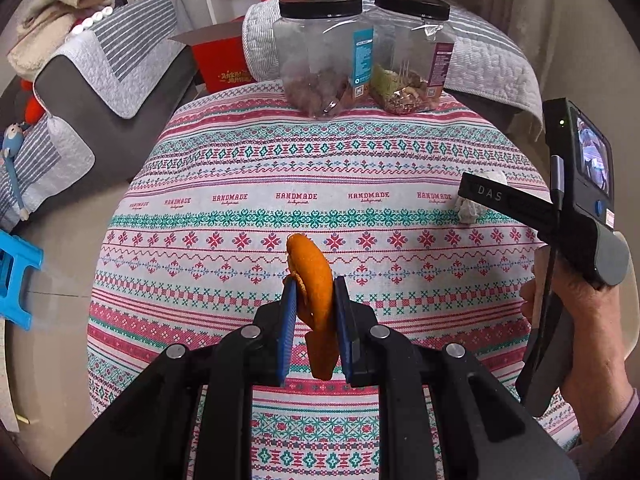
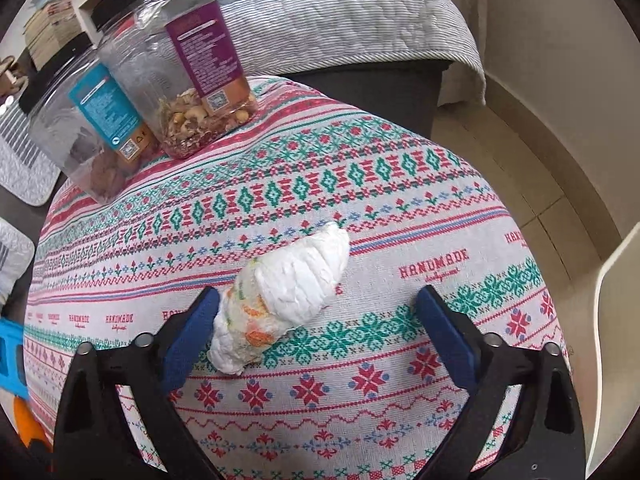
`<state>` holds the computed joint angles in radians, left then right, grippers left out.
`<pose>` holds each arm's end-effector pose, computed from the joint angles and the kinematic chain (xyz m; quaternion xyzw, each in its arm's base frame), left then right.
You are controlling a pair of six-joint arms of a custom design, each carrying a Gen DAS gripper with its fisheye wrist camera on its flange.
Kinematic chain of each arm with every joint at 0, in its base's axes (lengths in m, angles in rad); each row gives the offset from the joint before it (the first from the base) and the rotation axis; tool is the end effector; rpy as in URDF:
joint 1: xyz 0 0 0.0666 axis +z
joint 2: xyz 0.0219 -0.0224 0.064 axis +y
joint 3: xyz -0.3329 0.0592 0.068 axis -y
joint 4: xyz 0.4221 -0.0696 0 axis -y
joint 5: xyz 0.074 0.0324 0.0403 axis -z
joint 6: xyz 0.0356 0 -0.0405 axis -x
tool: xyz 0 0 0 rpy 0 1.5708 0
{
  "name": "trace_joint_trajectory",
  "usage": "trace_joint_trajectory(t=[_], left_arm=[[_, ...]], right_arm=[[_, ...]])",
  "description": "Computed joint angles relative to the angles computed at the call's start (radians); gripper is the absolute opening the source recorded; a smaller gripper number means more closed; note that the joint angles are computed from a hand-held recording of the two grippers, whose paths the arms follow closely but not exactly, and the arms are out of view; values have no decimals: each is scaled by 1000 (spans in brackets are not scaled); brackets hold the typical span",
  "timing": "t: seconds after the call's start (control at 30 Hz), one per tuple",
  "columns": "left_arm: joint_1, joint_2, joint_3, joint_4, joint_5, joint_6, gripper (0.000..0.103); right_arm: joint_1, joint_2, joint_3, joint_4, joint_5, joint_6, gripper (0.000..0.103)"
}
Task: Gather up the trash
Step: 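Grasp the white wrapper with the right gripper and lift it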
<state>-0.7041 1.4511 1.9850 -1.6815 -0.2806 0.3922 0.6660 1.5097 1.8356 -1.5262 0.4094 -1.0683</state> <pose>0.3547 -0.2888 0.5853 0.1213 0.9609 0.0083 0.2487 0.4083 0.3023 0.5027 0.2290 0.9355 0.0082 0.2690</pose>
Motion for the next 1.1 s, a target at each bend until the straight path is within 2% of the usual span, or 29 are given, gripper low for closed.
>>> trace_joint_trajectory(t=[0.07,0.1,0.13,0.47,0.73,1.1], left_arm=[[2,-1,-4,0,-2,2,19],[3,0,-4,0,-2,4,19],[2,0,-4,0,-3,5,19],[-6,-3,2,0,-18,19,19],[-17,-12,25,5,-34,51,19],[-66,-17,65,26,-66,78,19]], right_arm=[[6,0,5,19,-11,25,72],[8,-2,6,36,-24,52,58],[12,-2,9,50,-36,77,49],[48,-38,12,33,-21,127,47],[111,-69,59,-9,47,203,47],[187,-161,54,-40,121,228,47]])
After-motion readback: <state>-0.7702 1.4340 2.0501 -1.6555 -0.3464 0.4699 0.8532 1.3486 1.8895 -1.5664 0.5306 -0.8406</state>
